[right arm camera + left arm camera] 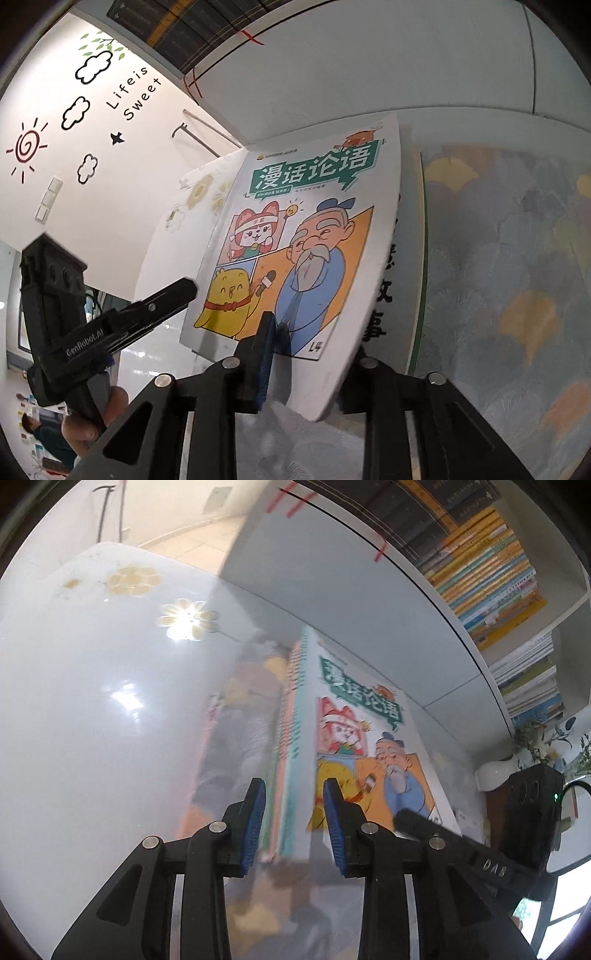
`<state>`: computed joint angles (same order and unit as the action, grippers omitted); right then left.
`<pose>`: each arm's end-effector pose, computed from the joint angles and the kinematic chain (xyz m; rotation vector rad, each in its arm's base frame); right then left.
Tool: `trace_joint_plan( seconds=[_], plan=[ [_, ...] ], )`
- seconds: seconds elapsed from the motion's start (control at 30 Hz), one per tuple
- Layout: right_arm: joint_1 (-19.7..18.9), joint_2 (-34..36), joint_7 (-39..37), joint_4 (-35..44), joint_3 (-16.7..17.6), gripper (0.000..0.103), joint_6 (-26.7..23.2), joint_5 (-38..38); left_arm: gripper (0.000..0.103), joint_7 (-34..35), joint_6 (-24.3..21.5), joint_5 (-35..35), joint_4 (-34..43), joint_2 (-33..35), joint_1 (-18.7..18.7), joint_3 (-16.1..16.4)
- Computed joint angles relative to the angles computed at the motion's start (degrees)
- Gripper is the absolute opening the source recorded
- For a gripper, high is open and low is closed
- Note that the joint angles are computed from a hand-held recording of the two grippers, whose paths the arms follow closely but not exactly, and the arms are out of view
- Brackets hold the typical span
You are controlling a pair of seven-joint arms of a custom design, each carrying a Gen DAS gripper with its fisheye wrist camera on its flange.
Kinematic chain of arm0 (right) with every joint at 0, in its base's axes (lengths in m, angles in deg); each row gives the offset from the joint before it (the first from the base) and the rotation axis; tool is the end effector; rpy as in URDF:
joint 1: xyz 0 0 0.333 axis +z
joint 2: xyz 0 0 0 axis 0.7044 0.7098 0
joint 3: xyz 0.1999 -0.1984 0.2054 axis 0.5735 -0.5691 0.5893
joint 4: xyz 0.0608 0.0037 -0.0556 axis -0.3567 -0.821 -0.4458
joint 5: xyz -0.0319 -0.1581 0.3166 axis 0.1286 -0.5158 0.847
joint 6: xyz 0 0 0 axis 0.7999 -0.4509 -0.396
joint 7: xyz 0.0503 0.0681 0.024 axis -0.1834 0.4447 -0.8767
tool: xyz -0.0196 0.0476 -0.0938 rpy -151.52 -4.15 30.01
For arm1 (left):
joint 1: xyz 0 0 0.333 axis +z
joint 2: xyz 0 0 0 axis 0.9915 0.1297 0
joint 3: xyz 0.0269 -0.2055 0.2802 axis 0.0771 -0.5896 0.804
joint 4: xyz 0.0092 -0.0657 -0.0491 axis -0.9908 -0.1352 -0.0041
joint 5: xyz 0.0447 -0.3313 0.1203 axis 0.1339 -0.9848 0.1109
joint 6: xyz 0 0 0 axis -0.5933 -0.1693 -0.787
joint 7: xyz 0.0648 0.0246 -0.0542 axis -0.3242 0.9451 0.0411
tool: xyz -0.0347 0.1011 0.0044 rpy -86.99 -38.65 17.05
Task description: Organize books
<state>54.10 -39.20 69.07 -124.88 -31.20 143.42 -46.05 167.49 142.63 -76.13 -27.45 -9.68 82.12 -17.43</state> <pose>0.6367 0.1305 0.5595 -1.5984 1.9182 0.0731 0.6883 -0.1721 0.5786 1.9396 -2.0834 1.0193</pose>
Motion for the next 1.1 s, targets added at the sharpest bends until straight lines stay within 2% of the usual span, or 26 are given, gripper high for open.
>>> trace_joint_plan(
  seconds=[0.13, 0.3, 0.33, 0.43, 0.47, 0.6, 0.7, 0.83, 0.93, 1.0, 1.03, 1.07, 1.1],
  plan=[
    [-0.2, -2.0, 0.8, -1.4, -0.2, 0.050, -2.2, 0.1, 0.030, 2.1, -0.7, 1.5, -6.7, -6.1, 0.6, 0.9],
    [-0.1, -12.2, 2.0, -13.2, -1.2, 0.052, -2.2, -2.3, 0.033, 6.8, -4.3, 0.6, -12.2, -12.4, -0.3, 1.4],
    [-0.1, -14.7, 2.7, -16.0, -1.5, 0.052, -2.1, -2.9, 0.038, 8.0, -4.7, 0.0, -13.2, -13.6, -0.8, 1.3],
    [-1.1, -24.5, 6.0, -26.5, -2.1, 0.053, -1.4, -4.1, 0.080, 7.7, -3.3, 0.6, -15.6, -16.1, -4.1, 1.3],
    [-1.9, -28.7, 8.0, -30.7, -2.3, 0.053, -1.3, -4.6, 0.080, 8.4, -2.6, -0.2, -16.3, -16.7, -4.8, 1.2],
    [-5.9, -40.7, 12.8, -40.9, -3.3, 0.053, -1.6, -6.2, 0.080, 9.3, -4.9, -2.1, -14.3, -16.4, -9.1, -0.4],
    [-10.1, -47.8, 14.2, -46.2, -5.0, 0.053, -3.2, -8.2, 0.080, 9.1, -4.6, -1.2, -13.6, -16.1, -12.8, -1.6],
    [-16.4, -52.5, 12.8, -48.8, -8.8, 0.053, -6.2, -11.1, 0.078, 5.5, -5.5, 3.2, -9.0, -11.3, -18.8, -3.5],
    [-20.3, -52.8, 10.2, -48.6, -11.1, 0.053, -6.5, -12.7, 0.076, 0.6, -6.6, 5.7, -3.8, -5.9, -22.9, -4.5],
    [-22.0, -50.9, 7.0, -47.3, -12.6, 0.053, -6.5, -13.9, 0.068, -2.3, -5.7, 7.9, -1.9, -3.5, -25.2, -4.7],
    [-22.4, -49.8, 5.4, -46.6, -13.1, 0.053, -6.5, -14.1, 0.057, -3.4, -5.4, 8.8, -1.2, -2.7, -26.0, -4.8],
    [-22.7, -47.9, 3.3, -45.6, -14.0, 0.053, -6.5, -14.1, 0.042, -4.4, -5.4, 9.7, 0.4, -1.0, -27.0, -5.1],
    [-23.0, -46.6, 2.1, -45.1, -14.3, 0.053, -6.6, -14.0, 0.035, -5.1, -5.7, 10.2, 1.5, 0.2, -27.6, -5.3]
  ],
)
